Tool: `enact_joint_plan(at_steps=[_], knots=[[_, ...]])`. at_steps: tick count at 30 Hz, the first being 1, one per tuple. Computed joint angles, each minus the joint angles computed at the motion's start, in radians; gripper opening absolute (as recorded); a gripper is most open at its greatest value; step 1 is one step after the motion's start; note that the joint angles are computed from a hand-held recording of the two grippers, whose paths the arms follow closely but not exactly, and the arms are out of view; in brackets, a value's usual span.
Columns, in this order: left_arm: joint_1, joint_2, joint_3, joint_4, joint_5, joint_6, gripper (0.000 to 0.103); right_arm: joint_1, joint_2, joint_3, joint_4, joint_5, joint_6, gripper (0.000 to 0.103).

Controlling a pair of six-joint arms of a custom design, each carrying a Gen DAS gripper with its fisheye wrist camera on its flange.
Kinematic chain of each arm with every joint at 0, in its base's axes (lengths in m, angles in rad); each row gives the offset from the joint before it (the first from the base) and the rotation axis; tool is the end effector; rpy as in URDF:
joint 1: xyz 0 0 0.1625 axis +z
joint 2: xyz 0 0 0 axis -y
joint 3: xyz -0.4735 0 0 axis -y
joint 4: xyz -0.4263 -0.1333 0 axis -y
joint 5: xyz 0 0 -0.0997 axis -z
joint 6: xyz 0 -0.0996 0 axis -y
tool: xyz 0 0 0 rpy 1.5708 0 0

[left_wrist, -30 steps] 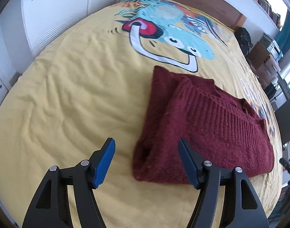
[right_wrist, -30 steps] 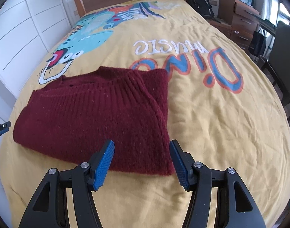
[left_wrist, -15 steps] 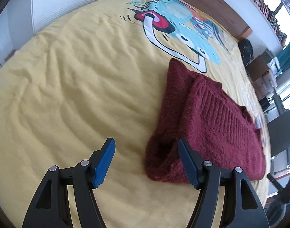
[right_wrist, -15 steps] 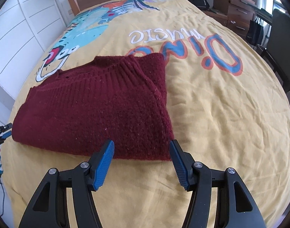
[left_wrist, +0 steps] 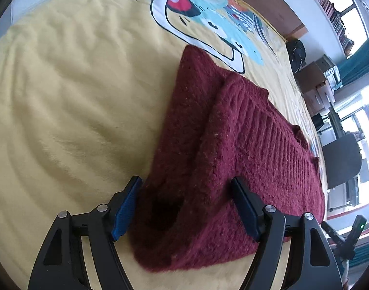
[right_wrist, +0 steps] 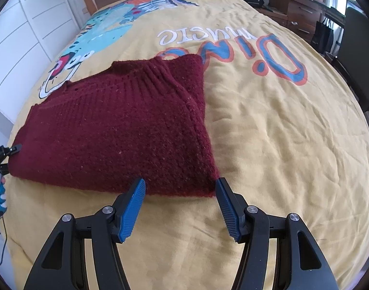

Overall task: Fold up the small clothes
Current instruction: 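Grasp the side edge of the folded sweater with the left gripper, then lift the side edge with the left gripper and fold it across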

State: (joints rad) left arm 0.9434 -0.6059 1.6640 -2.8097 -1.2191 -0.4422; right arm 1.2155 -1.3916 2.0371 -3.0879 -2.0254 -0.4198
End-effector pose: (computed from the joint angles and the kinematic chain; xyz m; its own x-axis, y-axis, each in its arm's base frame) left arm -0.2830 -0.6758 -0.0134 -0.9669 0.1120 -0.2293 0.1811 0.9341 -0.3075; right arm -0.1100 -0.5539 0.3907 -0.7537 0.3272 0.5700 -0.0912 0.8068 -0.5837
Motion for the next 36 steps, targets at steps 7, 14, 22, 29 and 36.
enact_joint_plan(at_steps=[7, 14, 22, 29, 36], knots=[[0.046, 0.014, -0.038, -0.013, -0.109, 0.0, 0.074, -0.019, -0.015, 0.017, -0.005, -0.002, -0.001, 0.062], [0.06, 0.027, -0.094, 0.023, -0.105, 0.021, 0.074, -0.041, -0.043, 0.029, -0.009, 0.003, 0.005, 0.062], [0.118, 0.002, -0.041, -0.016, -0.379, 0.033, 0.072, -0.049, -0.045, 0.03, -0.008, 0.013, 0.001, 0.062], [0.109, -0.019, 0.001, -0.054, -0.361, 0.01, 0.037, -0.046, -0.054, 0.038, -0.006, 0.014, -0.001, 0.062], [0.056, -0.022, 0.035, -0.142, -0.294, -0.046, 0.027, -0.057, -0.088, 0.057, -0.015, 0.037, -0.002, 0.062]])
